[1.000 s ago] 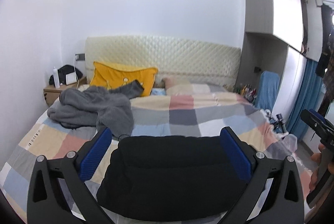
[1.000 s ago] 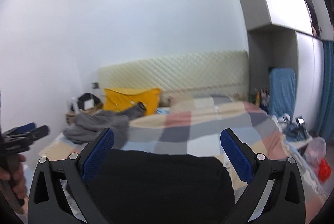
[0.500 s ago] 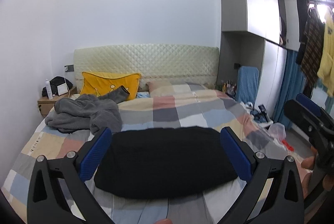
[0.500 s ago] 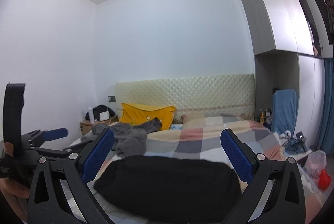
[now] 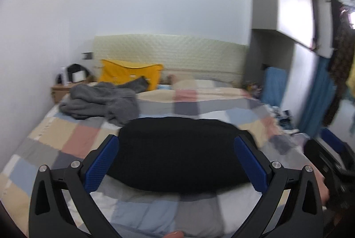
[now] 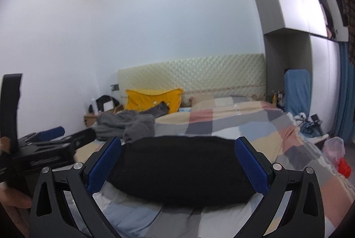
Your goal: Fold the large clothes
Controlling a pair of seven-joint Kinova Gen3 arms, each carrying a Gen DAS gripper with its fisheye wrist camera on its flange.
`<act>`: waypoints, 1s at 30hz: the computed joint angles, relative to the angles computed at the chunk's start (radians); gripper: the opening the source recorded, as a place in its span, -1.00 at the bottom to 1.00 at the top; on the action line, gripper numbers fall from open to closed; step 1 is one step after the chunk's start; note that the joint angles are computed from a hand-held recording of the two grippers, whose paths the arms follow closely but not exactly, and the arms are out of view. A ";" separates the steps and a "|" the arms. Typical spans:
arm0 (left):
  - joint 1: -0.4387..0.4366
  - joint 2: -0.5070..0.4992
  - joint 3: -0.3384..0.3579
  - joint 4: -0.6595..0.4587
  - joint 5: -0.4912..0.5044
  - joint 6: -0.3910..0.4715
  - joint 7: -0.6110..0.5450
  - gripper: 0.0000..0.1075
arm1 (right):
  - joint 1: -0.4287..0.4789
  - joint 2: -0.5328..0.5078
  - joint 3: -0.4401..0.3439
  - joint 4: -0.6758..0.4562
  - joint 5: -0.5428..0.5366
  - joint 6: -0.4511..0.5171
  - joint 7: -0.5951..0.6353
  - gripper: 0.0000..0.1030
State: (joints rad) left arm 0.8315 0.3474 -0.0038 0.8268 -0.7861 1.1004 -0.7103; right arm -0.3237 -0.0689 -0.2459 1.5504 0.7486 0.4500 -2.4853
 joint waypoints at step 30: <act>-0.042 0.011 0.016 0.016 0.098 0.036 -0.037 0.91 | -0.008 0.018 0.020 0.032 -0.069 0.051 0.035 1.00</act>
